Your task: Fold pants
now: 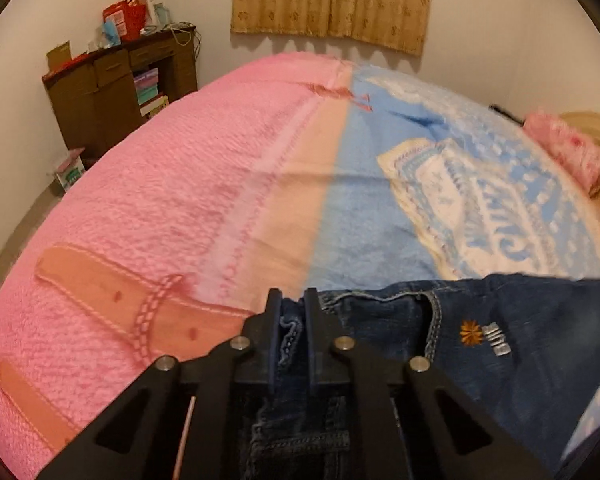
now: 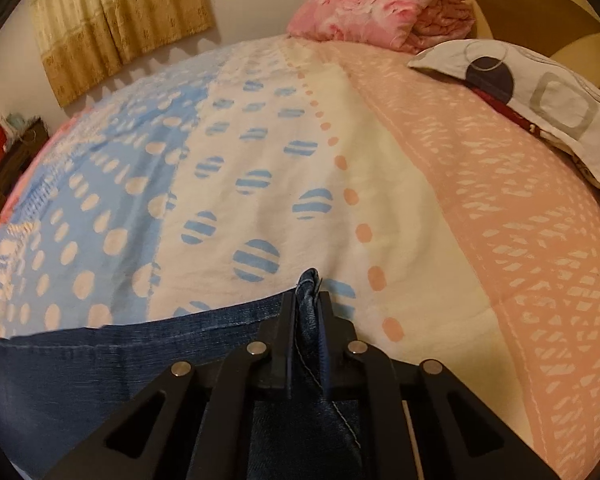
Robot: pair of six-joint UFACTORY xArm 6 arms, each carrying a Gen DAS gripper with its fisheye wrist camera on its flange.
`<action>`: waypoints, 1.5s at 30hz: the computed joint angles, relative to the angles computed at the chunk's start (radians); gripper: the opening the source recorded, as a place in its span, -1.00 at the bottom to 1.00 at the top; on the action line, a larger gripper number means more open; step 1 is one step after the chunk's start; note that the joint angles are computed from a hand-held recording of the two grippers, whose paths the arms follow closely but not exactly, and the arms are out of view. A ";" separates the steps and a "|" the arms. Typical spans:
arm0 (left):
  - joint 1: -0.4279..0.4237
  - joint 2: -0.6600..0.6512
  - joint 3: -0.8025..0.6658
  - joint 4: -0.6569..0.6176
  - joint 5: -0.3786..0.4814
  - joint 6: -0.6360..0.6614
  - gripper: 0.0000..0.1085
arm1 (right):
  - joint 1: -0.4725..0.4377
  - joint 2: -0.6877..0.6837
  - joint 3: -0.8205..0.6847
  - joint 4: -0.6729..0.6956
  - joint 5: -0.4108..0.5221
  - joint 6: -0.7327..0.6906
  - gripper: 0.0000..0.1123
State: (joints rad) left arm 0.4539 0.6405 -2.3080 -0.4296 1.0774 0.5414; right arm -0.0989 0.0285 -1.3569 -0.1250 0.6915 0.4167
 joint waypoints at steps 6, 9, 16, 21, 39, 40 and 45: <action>0.009 -0.046 0.058 -0.020 -0.015 0.022 -0.63 | -0.002 -0.069 0.046 0.013 0.003 -0.022 -0.84; 0.005 -0.052 0.083 0.031 -0.046 -0.020 -0.19 | 0.007 -0.071 0.046 0.003 0.027 -0.016 -0.84; 0.005 -0.019 0.102 0.003 -0.051 0.023 0.10 | 0.005 -0.050 0.046 -0.005 0.026 -0.017 -0.84; -0.013 0.012 0.060 0.019 -0.040 0.033 -0.22 | 0.014 -0.014 0.023 -0.033 0.037 -0.002 -0.84; 0.144 -0.361 0.446 -0.504 -0.022 0.377 -0.74 | 0.013 -0.373 0.267 0.028 -0.064 -0.024 -0.86; 0.167 -0.378 0.456 -0.545 0.008 0.389 -0.74 | 0.015 -0.411 0.291 0.032 -0.068 -0.025 -0.86; 0.269 -0.478 0.567 -0.669 0.121 0.455 -0.74 | 0.020 -0.623 0.428 0.051 -0.062 -0.025 -0.86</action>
